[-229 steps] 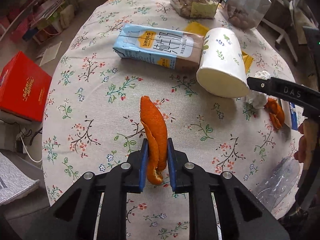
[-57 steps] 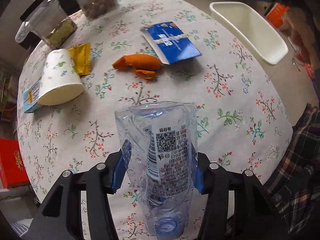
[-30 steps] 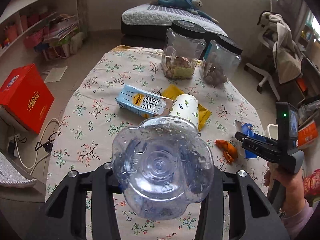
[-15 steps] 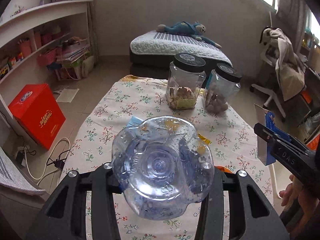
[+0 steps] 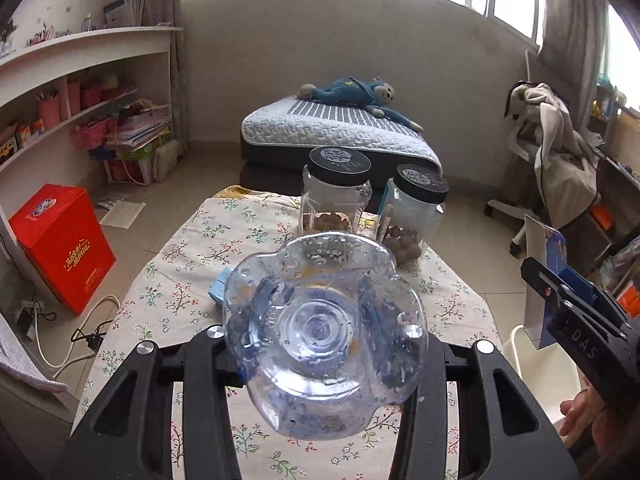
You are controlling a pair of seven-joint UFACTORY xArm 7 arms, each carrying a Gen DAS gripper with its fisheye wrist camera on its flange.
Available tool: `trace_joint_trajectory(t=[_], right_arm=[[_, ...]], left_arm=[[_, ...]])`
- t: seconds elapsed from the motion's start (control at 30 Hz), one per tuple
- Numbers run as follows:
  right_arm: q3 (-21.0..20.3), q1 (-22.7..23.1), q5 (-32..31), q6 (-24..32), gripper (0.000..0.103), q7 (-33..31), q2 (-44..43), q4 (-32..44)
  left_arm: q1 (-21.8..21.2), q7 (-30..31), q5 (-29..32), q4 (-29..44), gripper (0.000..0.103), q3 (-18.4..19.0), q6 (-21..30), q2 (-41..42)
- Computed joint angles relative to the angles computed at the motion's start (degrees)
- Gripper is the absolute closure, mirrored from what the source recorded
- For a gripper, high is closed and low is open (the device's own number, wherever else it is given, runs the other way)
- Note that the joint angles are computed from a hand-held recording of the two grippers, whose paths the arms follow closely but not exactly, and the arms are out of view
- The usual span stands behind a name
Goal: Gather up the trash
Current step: 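Carry the biscuit box over the bin and open the right gripper while the left carries the bottle, then lower the plastic bottle over the bin and open the left gripper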
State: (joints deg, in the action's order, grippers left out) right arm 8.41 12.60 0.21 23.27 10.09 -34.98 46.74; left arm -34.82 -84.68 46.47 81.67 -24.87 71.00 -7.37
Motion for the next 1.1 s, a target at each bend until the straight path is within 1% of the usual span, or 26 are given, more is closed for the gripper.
trace_joint_trajectory(t=[0.13,0.3,0.53,0.7,0.83,0.93,1.0,1.03,1.1], right_arm=[[-0.51,-1.58,-1.05,0.33,0.05,-0.2,-0.97,-0.59],[-1.67,-3.57,-2.02,0.62,0.05,-1.08,-2.53,-1.49],[-3.33,-6.96,-3.13,1.3,0.05,-2.35,-4.26,-2.49],[-4.76,-10.24,-4.12,1.58,0.05,-3.41,-5.38,-3.37],[-6.32,-13.3,-4.67,1.99,0.05,-3.98,-5.48,-3.51],[-8.36,-14.54,-3.79,3.13,0.049,-4.57,-5.2,-3.03],[-9.76,-15.17,-2.96,3.48,0.037,-5.12,-4.94,-2.6],[-10.09,-15.88,-2.69,3.26,0.026,-4.95,-4.99,-2.57],[-10.79,-17.37,-2.29,2.37,0.024,-4.55,-5.34,-2.67]], left_arm=[[-1.26,-0.02,1.74,3.08,0.06,-0.16,-0.26,3.44],[-4.5,0.04,3.6,6.9,0.06,1.5,-0.8,7.54],[-9.92,1.37,5.02,13.32,0.06,4.96,-1.74,13.81],[-13.7,3.05,4.89,18.59,0.06,7.89,-3.14,18.51],[-16.83,4.6,4.68,24.14,0.059,10.21,-4.24,22.82],[-19.35,6.25,4.29,30.25,0.06,11.91,-4.8,27.35],[-20.89,7.57,3.58,34.94,0.06,13.03,-5.25,30.74],[-21.64,8.41,3.09,37.57,0.06,13.54,-5.48,32.6],[-23.21,9.93,2.16,42.69,0.059,14.62,-5.74,36.19]])
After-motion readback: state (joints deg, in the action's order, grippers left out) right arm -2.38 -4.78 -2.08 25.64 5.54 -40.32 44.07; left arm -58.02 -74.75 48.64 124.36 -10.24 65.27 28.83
